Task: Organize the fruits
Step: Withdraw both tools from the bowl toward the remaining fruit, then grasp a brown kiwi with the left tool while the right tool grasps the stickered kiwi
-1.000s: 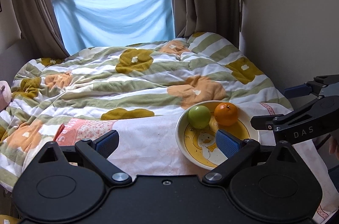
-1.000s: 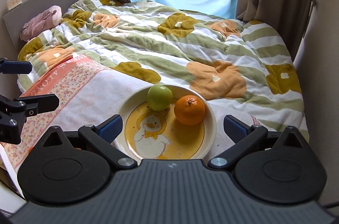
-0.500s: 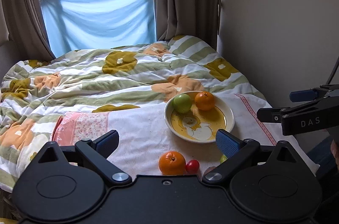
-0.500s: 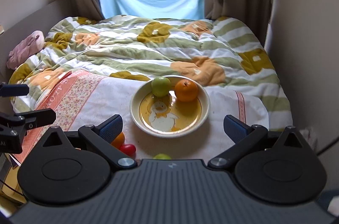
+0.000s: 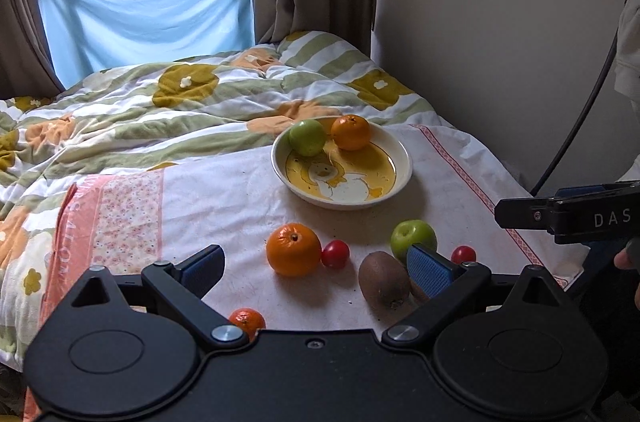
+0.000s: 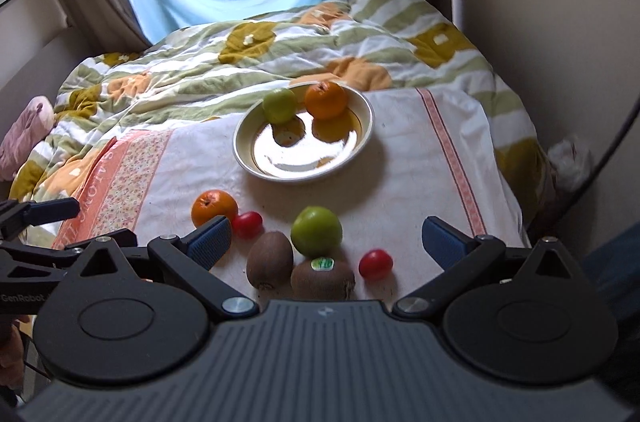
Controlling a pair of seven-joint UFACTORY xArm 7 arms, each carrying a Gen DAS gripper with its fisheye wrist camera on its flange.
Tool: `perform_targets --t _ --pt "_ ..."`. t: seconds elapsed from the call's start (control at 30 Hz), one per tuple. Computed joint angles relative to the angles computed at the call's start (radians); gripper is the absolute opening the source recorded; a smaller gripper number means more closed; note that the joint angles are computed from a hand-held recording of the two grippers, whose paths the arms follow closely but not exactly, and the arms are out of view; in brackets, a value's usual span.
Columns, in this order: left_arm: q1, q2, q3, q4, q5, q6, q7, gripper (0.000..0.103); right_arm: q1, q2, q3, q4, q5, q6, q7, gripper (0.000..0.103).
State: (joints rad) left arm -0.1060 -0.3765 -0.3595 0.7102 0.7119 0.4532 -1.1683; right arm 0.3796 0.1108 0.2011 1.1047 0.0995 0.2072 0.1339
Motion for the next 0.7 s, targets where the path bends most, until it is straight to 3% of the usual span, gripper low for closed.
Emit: perform_targets --t 0.2,0.37,0.5,0.7 --pt "0.013 0.143 0.009 0.021 0.098 -0.108 -0.030 0.099 0.004 0.029 -0.018 -0.047 -0.011 -0.046 0.104 0.103" --pt "-0.026 0.277 0.068 0.077 0.160 -0.165 -0.050 0.099 0.020 0.053 -0.046 -0.070 -0.067 -0.079 0.206 0.103" --pt "-0.066 0.364 0.120 0.131 0.164 -0.190 -0.084 0.097 0.028 0.072 -0.066 -0.073 -0.111 -0.084 0.289 0.103" --pt "-0.130 0.451 0.194 0.182 0.112 -0.201 -0.085 0.090 -0.026 0.114 -0.014 -0.057 -0.031 -0.086 0.265 0.103"
